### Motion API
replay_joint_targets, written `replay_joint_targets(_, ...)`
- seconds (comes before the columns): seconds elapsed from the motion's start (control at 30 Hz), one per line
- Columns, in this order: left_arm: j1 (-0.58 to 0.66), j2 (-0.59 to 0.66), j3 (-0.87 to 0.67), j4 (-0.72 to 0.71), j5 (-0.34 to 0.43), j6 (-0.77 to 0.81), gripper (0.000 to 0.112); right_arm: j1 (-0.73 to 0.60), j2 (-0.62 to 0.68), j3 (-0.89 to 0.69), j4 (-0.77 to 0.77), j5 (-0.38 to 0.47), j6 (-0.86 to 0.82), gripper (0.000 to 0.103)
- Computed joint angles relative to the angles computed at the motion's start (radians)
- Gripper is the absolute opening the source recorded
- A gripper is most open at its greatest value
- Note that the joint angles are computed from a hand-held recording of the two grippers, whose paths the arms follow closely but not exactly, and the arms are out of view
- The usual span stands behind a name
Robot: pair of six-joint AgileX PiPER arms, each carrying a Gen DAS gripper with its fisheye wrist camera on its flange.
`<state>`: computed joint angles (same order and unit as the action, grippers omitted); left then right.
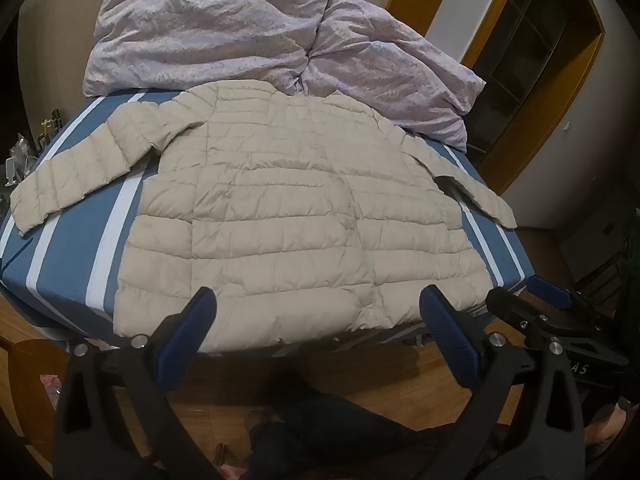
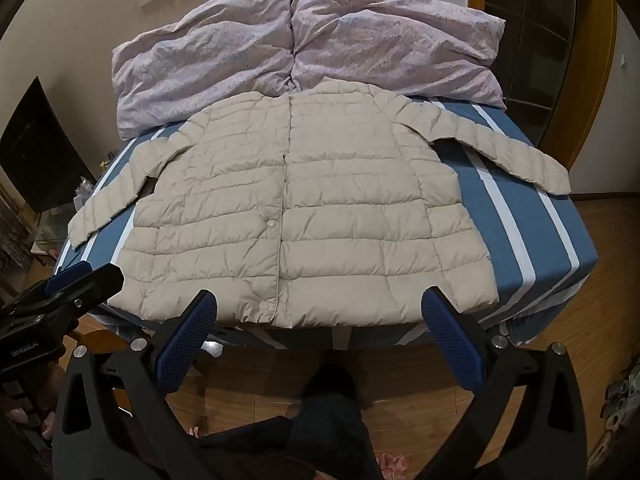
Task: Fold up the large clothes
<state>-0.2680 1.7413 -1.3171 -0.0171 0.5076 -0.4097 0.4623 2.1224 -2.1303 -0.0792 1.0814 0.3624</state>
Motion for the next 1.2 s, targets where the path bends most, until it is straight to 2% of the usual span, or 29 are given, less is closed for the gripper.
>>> replay_joint_targets(1.2, 0.002, -0.003, 0.013, -0.011, -0.011, 0.003, 0.101, 0.0, -0.003, 0.009, 0.001, -0.006, 0.001, 0.102)
